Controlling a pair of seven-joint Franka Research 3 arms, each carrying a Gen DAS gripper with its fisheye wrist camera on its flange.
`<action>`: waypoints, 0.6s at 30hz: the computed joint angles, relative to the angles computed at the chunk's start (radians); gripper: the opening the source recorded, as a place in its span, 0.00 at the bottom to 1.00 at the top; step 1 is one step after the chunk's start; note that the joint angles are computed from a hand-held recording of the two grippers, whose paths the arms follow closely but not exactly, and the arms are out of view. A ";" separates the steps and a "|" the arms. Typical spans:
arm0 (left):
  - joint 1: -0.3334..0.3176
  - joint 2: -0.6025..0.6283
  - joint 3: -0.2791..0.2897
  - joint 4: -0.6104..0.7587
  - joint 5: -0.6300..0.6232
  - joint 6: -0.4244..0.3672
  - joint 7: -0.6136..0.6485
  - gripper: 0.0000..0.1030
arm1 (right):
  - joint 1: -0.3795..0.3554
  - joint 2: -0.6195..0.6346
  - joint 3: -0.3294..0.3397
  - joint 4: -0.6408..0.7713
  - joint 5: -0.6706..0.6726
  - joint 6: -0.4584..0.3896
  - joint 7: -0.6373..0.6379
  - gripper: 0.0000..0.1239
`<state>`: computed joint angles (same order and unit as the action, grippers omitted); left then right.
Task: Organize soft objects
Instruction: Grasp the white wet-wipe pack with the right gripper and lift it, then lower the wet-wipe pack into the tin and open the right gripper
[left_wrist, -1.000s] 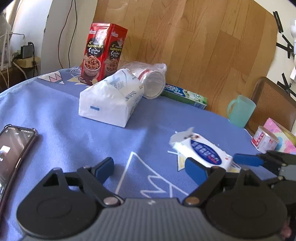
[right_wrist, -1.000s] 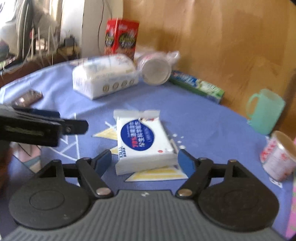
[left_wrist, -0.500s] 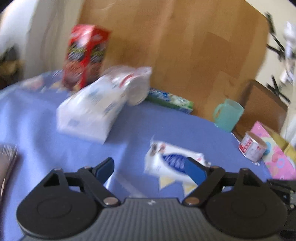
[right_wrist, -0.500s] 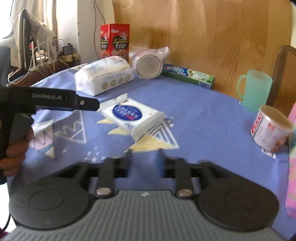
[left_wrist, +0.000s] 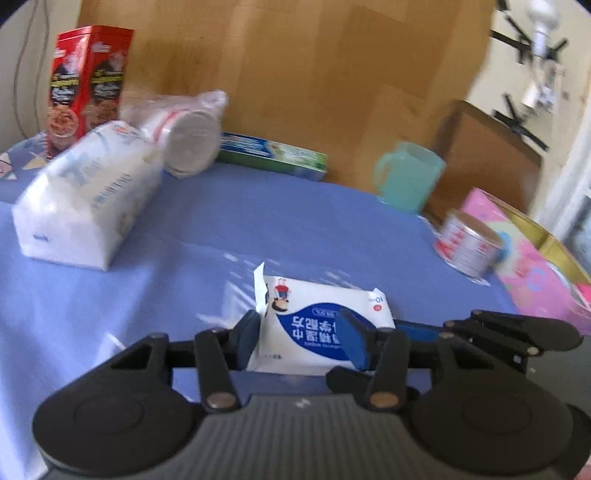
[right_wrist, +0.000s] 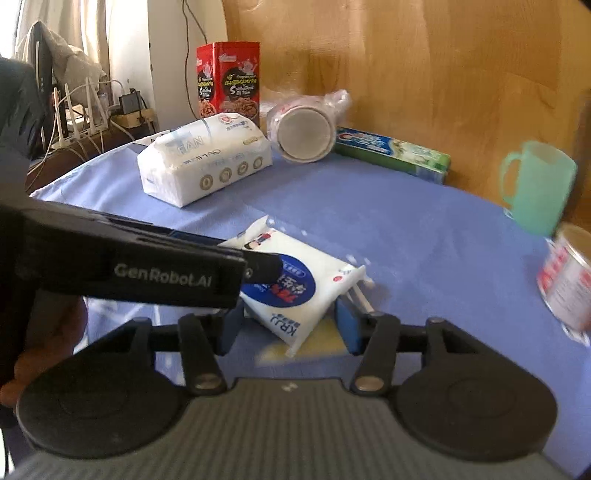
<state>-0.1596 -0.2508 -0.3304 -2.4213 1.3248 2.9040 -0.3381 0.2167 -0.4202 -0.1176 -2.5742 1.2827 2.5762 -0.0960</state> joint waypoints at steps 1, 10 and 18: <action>-0.008 -0.001 -0.012 0.001 0.009 0.003 -0.014 0.45 | -0.009 -0.025 -0.009 -0.024 -0.001 -0.001 -0.007 0.46; -0.099 0.124 -0.030 0.193 0.011 0.017 0.086 0.43 | -0.064 -0.200 -0.110 -0.129 0.162 0.087 -0.183 0.44; -0.248 0.477 -0.009 0.679 -0.031 -0.032 0.397 0.46 | -0.209 -0.061 -0.173 0.059 0.331 0.087 -0.309 0.41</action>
<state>-0.4075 0.2259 -0.3397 -1.7422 1.2934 2.8722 0.0593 0.0077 -0.4814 -0.2905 -2.5149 1.6136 2.6631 -0.4052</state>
